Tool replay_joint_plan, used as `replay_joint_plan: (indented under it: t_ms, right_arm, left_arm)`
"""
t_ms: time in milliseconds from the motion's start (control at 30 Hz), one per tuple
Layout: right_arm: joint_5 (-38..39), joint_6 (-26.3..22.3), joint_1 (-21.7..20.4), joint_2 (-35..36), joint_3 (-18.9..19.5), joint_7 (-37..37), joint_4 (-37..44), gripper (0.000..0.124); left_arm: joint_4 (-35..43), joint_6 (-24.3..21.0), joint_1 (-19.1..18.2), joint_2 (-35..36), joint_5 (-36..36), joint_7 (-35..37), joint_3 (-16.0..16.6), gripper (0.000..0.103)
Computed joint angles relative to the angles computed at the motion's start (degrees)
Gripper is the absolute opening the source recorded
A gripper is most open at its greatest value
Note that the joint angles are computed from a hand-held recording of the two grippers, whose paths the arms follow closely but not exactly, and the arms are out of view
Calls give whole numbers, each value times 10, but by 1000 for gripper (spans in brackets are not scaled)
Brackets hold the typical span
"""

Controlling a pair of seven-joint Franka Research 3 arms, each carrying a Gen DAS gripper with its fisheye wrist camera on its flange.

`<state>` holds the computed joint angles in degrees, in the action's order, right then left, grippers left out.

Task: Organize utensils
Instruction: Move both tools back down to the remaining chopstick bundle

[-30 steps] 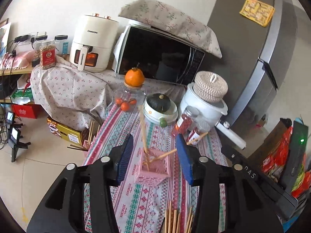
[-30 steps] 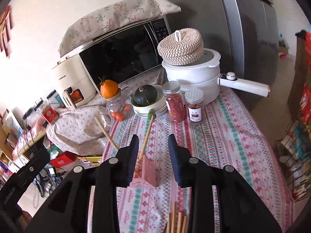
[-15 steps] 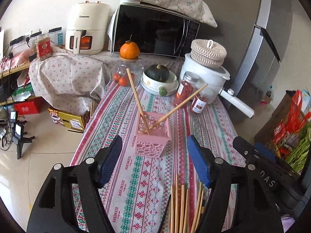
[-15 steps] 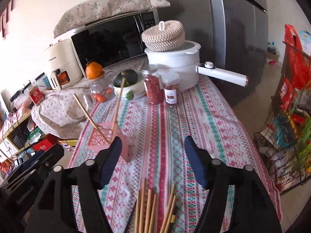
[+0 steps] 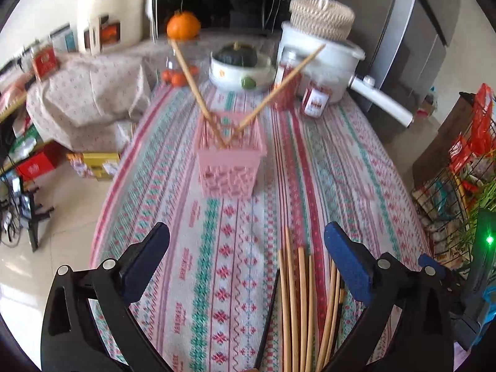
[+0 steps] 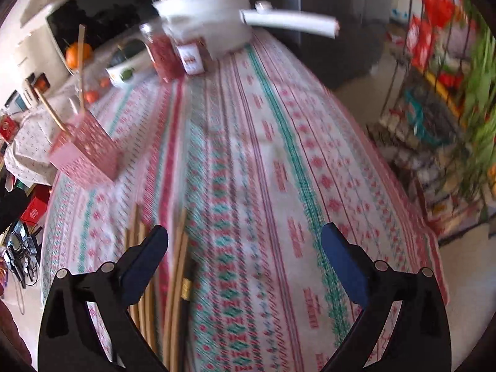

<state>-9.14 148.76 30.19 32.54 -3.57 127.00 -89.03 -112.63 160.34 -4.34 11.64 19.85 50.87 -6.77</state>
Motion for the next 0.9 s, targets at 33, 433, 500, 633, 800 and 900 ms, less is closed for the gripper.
replay_joint_plan:
  t_ms: [33,433,500,633,800,900]
  right_arm:
    - [18,-8,-14,-1,13,-17,-4,96]
    - [212,-40,-98,-13,97,-172,-22,96]
    - [219,-43,-92,-16,90,-178,-24,96]
    - [241,-37,-94,-26,87,-191,-37,96]
    - [271,-40,-104,-32,91,-204,-44,96]
    - [277,-44,-104,-30,88,-203,-41,96]
  left_arm:
    - [9,-20,9,9,-30,24,-11,96]
    - [149,-204,27,130,-195,148,-48,59]
    - [161,-211,26,141,-205,151,-49,56]
    - [190,-227,8,162,-184,141,-39,47]
    - [220,-242,-13,184,-143,120,-27,32]
    - [236,-248,-20,196,-128,116,-26,29]
